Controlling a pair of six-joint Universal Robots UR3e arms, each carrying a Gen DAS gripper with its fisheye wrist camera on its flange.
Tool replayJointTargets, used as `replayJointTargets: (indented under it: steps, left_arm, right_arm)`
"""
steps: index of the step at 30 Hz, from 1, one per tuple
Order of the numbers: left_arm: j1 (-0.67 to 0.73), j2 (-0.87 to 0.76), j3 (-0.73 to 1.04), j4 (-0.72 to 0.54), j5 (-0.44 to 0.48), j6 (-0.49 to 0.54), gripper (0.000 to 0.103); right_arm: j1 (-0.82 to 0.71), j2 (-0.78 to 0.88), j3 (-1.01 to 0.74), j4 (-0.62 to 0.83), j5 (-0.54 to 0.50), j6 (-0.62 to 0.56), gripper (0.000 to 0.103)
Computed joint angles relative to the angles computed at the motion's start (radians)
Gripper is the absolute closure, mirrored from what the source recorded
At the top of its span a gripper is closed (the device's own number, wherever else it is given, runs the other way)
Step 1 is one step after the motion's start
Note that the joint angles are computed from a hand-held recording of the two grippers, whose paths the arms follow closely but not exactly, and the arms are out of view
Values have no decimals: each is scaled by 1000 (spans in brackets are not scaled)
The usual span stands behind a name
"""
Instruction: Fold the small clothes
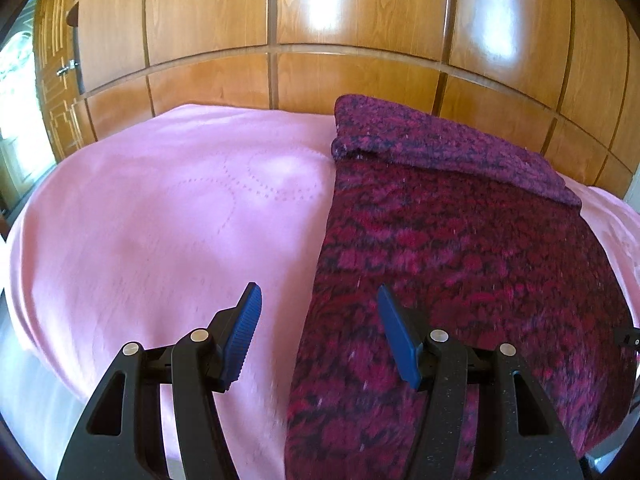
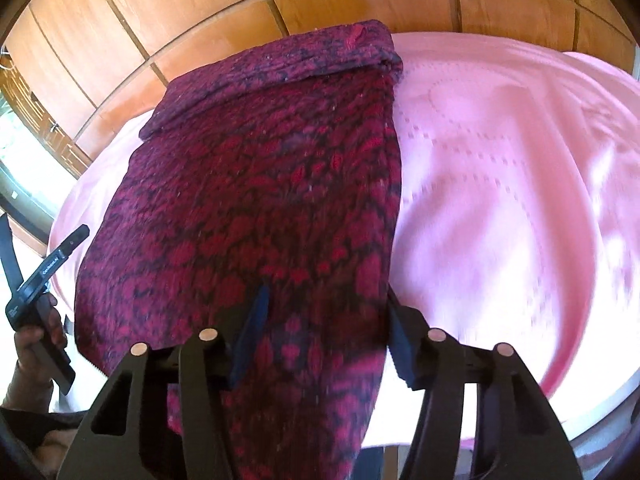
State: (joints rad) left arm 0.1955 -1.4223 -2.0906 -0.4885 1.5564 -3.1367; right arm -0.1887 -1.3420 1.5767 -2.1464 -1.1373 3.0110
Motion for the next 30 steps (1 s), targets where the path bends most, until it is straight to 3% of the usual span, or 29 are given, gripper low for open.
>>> replayJointTargets:
  steps: [4, 8, 12, 17, 23, 26, 29, 30]
  left_arm:
    - [42, 114, -60, -104, -41, 48, 44]
    - [159, 287, -113, -332, -171, 155, 44]
    - [295, 399, -117, -590, -344, 301, 63]
    - [344, 430, -110, -686, -427, 364, 89]
    - [520, 441, 21, -954, -656, 464, 94]
    - [533, 374, 72, -935, -759, 422, 94]
    - [483, 270, 103, -800, -799, 316, 95]
    - [444, 204, 119, -702, -797, 258, 95]
  right_arm:
    - [-2, -52, 32, 50, 4, -31, 51]
    - [-11, -110, 78, 113, 18, -67, 52]
    - [-16, -142, 100, 179, 38, -94, 57]
    - [-16, -150, 91, 236, 59, -134, 76]
    - [-59, -155, 21, 273, 205, -130, 83]
    - [-73, -127, -19, 237, 282, -86, 84]
    - [-74, -43, -69, 130, 334, 12, 85]
    - [-71, -6, -93, 90, 341, 53, 85]
